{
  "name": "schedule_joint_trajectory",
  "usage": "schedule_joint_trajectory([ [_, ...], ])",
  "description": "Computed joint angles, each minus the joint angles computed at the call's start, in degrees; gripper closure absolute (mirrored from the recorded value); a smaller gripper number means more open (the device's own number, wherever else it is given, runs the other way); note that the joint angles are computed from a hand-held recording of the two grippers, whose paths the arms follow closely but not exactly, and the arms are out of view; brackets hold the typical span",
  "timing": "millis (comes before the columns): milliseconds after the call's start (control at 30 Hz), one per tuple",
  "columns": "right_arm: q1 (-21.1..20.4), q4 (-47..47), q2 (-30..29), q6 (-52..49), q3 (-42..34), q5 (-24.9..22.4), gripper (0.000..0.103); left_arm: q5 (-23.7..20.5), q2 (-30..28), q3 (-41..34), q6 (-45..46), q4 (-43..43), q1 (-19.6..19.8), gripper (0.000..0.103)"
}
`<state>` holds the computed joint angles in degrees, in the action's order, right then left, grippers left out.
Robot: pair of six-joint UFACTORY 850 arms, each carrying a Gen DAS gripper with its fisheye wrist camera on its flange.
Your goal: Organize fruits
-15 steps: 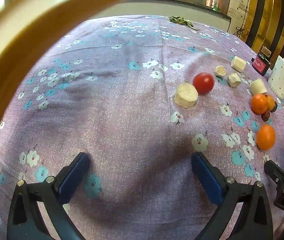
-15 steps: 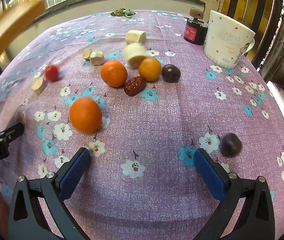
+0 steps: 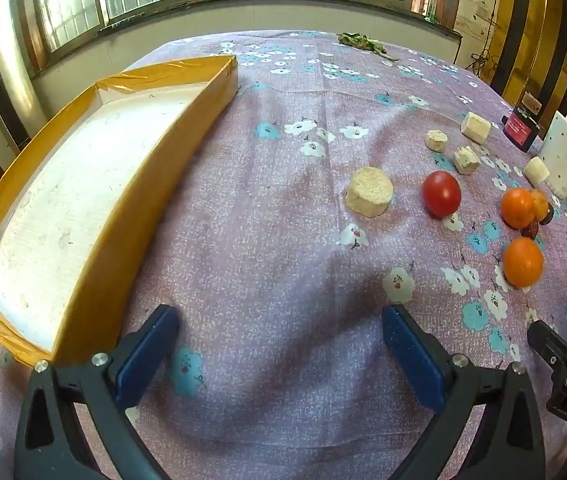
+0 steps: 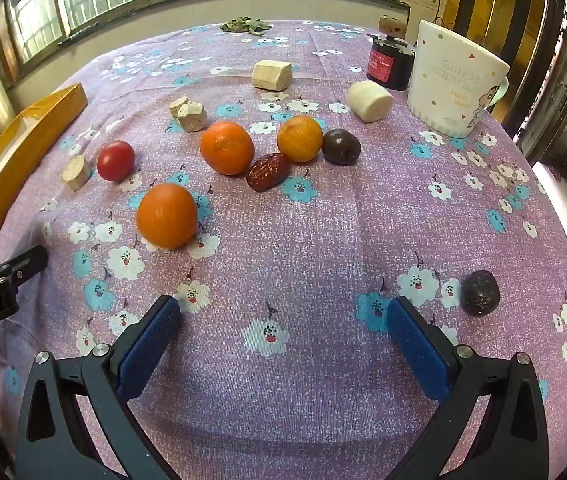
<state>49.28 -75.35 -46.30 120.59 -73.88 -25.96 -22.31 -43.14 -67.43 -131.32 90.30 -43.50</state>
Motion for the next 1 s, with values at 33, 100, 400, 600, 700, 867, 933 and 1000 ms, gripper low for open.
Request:
schedule_joint_trajectory([
  [33,0.0,0.0,0.0,0.0,0.0,0.0,0.000,0.0,0.0,0.0,0.0,0.0,0.0,0.000],
  [100,0.0,0.0,0.0,0.0,0.0,0.0,0.000,0.0,0.0,0.0,-0.1,0.1,0.0,0.000],
  [400,0.0,-0.1,0.0,0.1,0.0,0.0,0.000,0.0,0.0,0.0,0.0,0.0,0.0,0.000],
  [600,0.0,-0.1,0.0,0.1,0.0,0.0,0.000,-0.1,-0.1,-0.1,0.1,-0.3,0.0,0.000],
  [700,-0.2,-0.2,-0.4,0.0,-0.4,0.0,0.000,-0.2,0.6,0.7,-0.5,-0.2,0.0,0.000],
  [867,-0.6,5.5,-0.2,-5.3,-1.0,0.9,0.000,-0.2,-0.3,-0.2,-0.1,-0.5,0.0,0.000],
  [933,-0.3,4.1,0.1,-3.8,-1.1,1.2,0.000,-0.2,-0.2,-0.2,0.0,-0.5,0.0,0.000],
  [1000,0.2,2.4,0.7,-1.8,-1.0,0.1,0.000,0.0,-0.2,-0.4,0.6,-0.6,0.0,0.000],
])
